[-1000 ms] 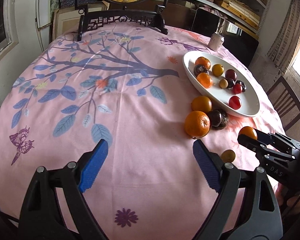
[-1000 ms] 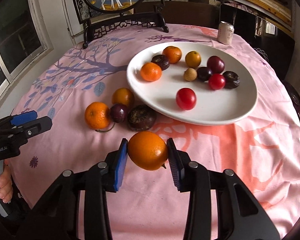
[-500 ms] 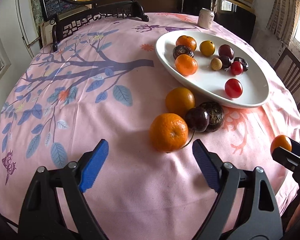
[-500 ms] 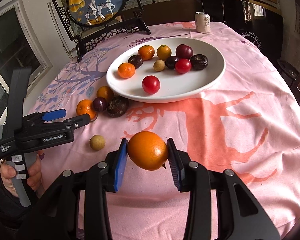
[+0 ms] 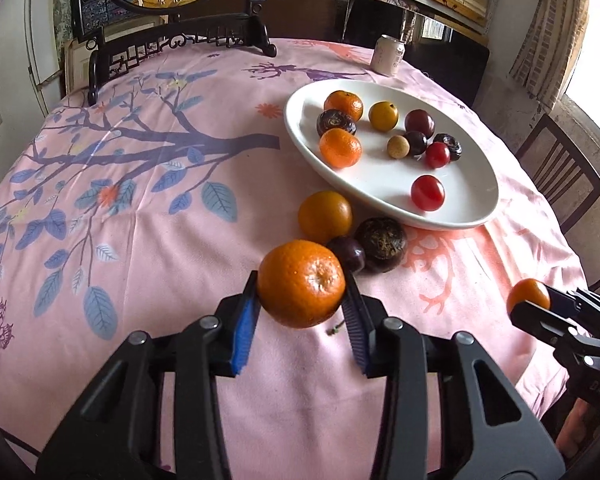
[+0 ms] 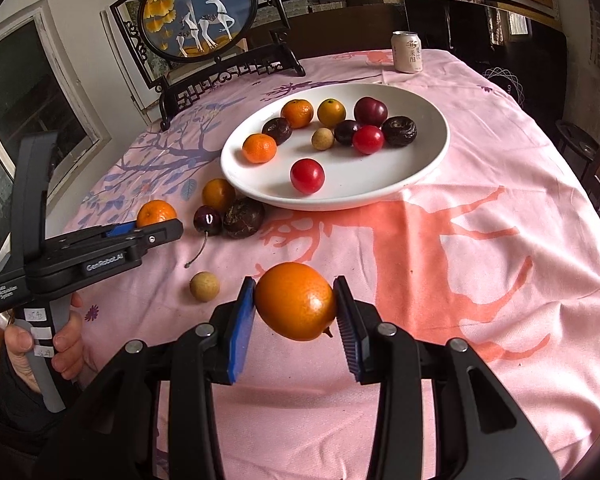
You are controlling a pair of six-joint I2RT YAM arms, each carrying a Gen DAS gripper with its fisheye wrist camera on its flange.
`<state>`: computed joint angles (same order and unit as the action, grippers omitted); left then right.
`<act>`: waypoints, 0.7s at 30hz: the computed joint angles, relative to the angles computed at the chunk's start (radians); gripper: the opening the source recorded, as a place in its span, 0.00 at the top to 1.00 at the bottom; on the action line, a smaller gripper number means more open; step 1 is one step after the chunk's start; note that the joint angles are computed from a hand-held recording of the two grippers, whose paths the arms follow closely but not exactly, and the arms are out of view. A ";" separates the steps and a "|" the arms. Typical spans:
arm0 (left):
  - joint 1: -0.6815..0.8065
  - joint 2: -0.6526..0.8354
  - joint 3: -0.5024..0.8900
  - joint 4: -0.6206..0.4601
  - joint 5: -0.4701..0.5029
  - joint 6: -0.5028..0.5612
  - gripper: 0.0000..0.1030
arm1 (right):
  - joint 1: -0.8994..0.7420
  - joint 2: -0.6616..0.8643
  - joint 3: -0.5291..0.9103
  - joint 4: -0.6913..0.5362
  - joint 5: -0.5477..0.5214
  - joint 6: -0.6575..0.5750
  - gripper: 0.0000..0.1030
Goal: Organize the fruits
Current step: 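Place the orange on the plate with the right tool while the left places the mandarin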
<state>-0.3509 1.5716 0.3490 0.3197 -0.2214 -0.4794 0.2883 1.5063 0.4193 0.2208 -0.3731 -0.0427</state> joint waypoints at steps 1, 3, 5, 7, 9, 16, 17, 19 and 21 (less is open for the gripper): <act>-0.011 -0.032 -0.013 -0.012 -0.002 -0.003 0.61 | 0.003 -0.001 0.000 0.000 0.002 0.001 0.61; -0.040 -0.096 -0.038 -0.038 -0.016 -0.012 0.61 | 0.010 -0.001 0.000 0.000 0.007 0.005 0.61; -0.061 -0.150 -0.054 -0.061 -0.018 -0.016 0.61 | 0.019 -0.007 -0.001 -0.001 0.015 0.011 0.61; -0.081 -0.193 -0.064 -0.082 -0.022 -0.026 0.61 | 0.022 -0.008 0.000 -0.001 0.018 0.010 0.61; -0.093 -0.226 -0.068 -0.103 -0.027 -0.027 0.61 | 0.025 -0.013 -0.001 -0.003 0.020 0.011 0.61; -0.066 -0.228 -0.009 -0.159 0.009 0.013 0.61 | 0.006 0.008 0.024 -0.014 0.015 -0.003 0.61; -0.051 -0.204 0.019 -0.166 0.025 0.031 0.61 | -0.002 0.015 0.038 -0.022 0.014 -0.011 0.61; -0.017 -0.138 0.102 -0.197 0.044 0.069 0.61 | -0.023 0.032 0.079 -0.037 0.015 -0.028 0.61; 0.023 -0.050 0.216 -0.238 0.063 0.109 0.61 | -0.045 0.066 0.144 -0.052 0.019 -0.048 0.61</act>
